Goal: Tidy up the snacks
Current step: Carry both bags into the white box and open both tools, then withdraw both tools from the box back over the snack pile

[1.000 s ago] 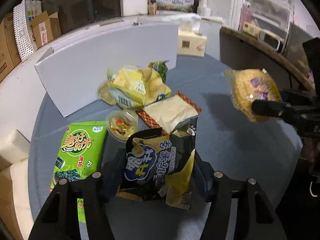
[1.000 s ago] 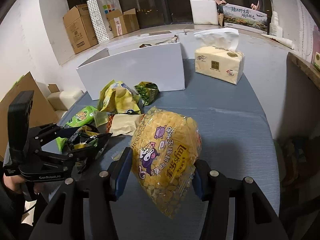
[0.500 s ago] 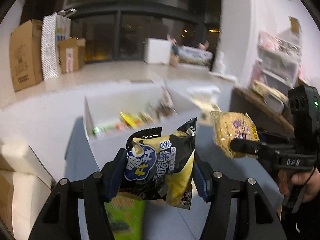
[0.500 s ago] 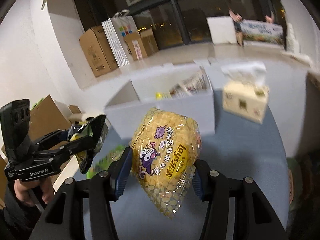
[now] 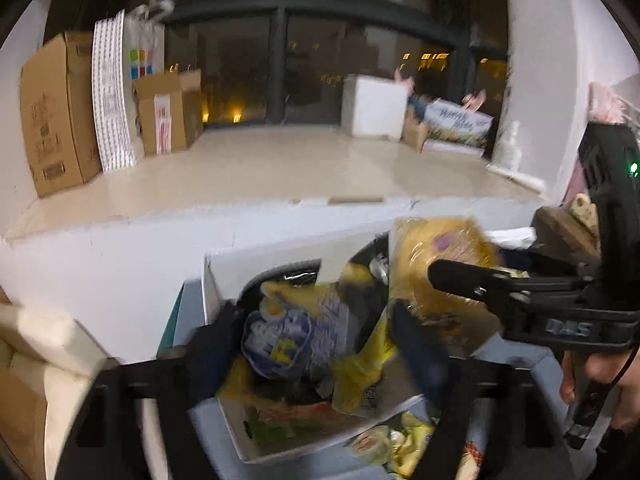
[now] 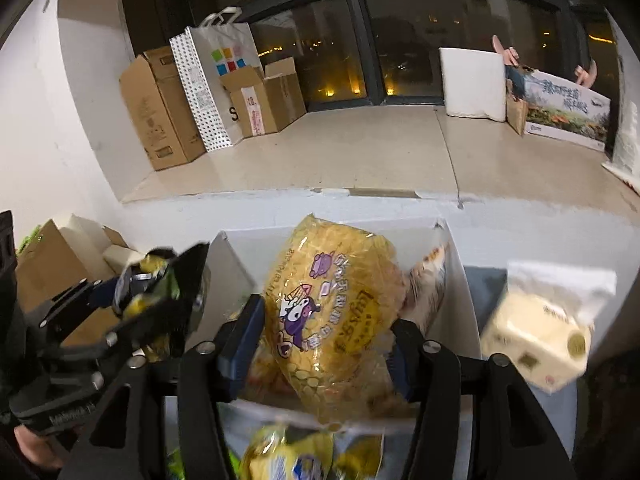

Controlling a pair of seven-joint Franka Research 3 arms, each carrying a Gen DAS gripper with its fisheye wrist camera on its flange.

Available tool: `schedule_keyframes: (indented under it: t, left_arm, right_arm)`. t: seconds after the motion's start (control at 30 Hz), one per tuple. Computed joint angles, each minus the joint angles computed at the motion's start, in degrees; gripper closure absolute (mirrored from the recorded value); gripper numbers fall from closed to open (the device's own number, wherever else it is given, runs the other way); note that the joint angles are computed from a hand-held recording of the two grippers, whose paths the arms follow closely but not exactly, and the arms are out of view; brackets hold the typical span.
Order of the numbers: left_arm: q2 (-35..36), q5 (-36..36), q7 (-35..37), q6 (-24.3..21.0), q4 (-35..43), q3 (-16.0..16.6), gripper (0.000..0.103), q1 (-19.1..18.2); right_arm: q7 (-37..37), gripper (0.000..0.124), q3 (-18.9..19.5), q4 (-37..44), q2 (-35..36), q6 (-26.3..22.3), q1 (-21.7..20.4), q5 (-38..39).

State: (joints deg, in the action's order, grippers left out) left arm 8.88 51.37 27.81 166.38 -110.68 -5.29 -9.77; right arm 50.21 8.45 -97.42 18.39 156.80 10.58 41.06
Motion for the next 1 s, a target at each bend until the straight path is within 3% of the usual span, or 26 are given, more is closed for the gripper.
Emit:
schedule_keyframes:
  t: [0.03,0.07,0.17,0.33,0.47,0.6,0.77,0.9,1.0]
  left_arm:
    - [-0.19,1.74,-2.48,-0.42,-0.13,0.65,0.000,-0.36]
    - [-0.30,3.38,-4.56,0.40,-0.36,1.05,0.000,-0.41]
    - [-1.02,4.58,-6.89,2.33,-1.82,1.05,0.000,0.34]
    - [-2.66,5.42,-7.51,3.67,-3.98,0.79,0.000,1.01]
    - [-5.90,4.37,-6.60,4.63,-7.51,-0.80,0.000,1.83]
    - [-9.83,4.46,-5.76,5.86,-11.85,-2.63,0.000,2.55]
    - [-16.35,8.98,-7.87,7.89,-18.56,-6.45,0.000,4.56]
    - [-22.15,4.72,-3.41,8.74,-25.45,-8.28,0.000,4.29]
    - [-25.78,1.00,-0.67,8.98,-30.07,-9.45,0.000,3.60]
  right_arm:
    - [2.10,0.025,-0.89,0.34,0.38,0.34,0.84,-1.75]
    - [2.18,0.021,-0.74,-0.20,0.34,2.27,0.92,-1.49]
    - [-0.81,0.021,0.66,-2.20,-0.58,5.42,-0.02,0.26]
    - [-4.44,0.021,1.29,-5.46,-3.08,6.20,-0.82,2.94]
    - [-10.08,0.021,2.04,-8.15,-5.83,4.65,-2.28,10.57]
    - [-18.69,0.021,1.03,-12.99,-10.58,-0.09,-3.22,21.66]
    - [-29.93,0.021,-2.53,-22.71,-18.01,-6.01,-2.17,32.49]
    - [-33.18,0.021,-6.51,-29.56,-23.16,-10.53,-0.87,38.20]
    - [-39.36,0.021,-8.32,-35.39,-27.71,-9.57,0.20,44.43]
